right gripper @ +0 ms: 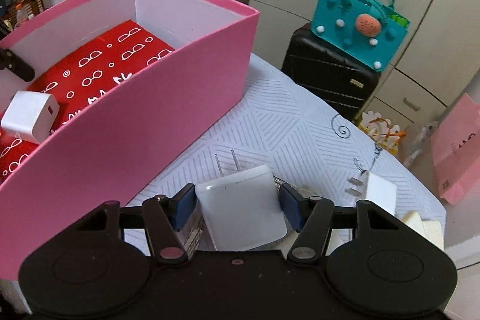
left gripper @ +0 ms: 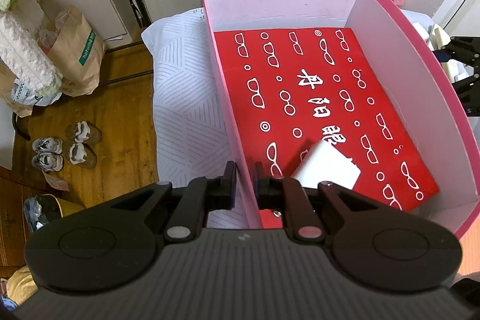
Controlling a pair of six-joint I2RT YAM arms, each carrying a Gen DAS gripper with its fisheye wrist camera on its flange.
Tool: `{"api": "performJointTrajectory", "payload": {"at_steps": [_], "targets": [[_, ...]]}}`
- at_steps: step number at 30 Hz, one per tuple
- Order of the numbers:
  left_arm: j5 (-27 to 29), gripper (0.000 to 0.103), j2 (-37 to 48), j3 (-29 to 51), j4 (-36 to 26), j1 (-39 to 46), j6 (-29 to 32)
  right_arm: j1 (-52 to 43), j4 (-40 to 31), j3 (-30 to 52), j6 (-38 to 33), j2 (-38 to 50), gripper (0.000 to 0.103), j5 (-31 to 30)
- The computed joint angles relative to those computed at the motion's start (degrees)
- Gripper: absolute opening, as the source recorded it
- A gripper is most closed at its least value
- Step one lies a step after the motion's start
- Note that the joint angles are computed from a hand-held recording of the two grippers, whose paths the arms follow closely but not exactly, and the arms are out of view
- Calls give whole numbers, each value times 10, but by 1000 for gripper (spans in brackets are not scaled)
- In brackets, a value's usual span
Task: Organize rigid objects
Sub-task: 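Grasp the white plug charger with the right gripper and lift it, then lower the white plug charger into the pink box and open the right gripper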
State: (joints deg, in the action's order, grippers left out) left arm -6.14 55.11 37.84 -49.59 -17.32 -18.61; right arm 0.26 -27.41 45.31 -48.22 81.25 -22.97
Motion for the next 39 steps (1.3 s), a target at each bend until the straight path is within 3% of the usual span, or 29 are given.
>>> {"api": "performJointTrajectory", "payload": {"at_steps": [7,22,31,39], "targets": [[2,10,-9,-5,-1,0,-3,-17,-25,-1,7,-40,64,-8],[-5,10,-16,-7,-3,-13,-6,-59,-181,44,1,-214,64,-92],[-1,10,-31,-14,-5,-10,-1,16,-222,42,36,-320,64,-87],[15,11,-41,-19,-3,8,9,172,-233,46,113,-270,64,-75]]}}
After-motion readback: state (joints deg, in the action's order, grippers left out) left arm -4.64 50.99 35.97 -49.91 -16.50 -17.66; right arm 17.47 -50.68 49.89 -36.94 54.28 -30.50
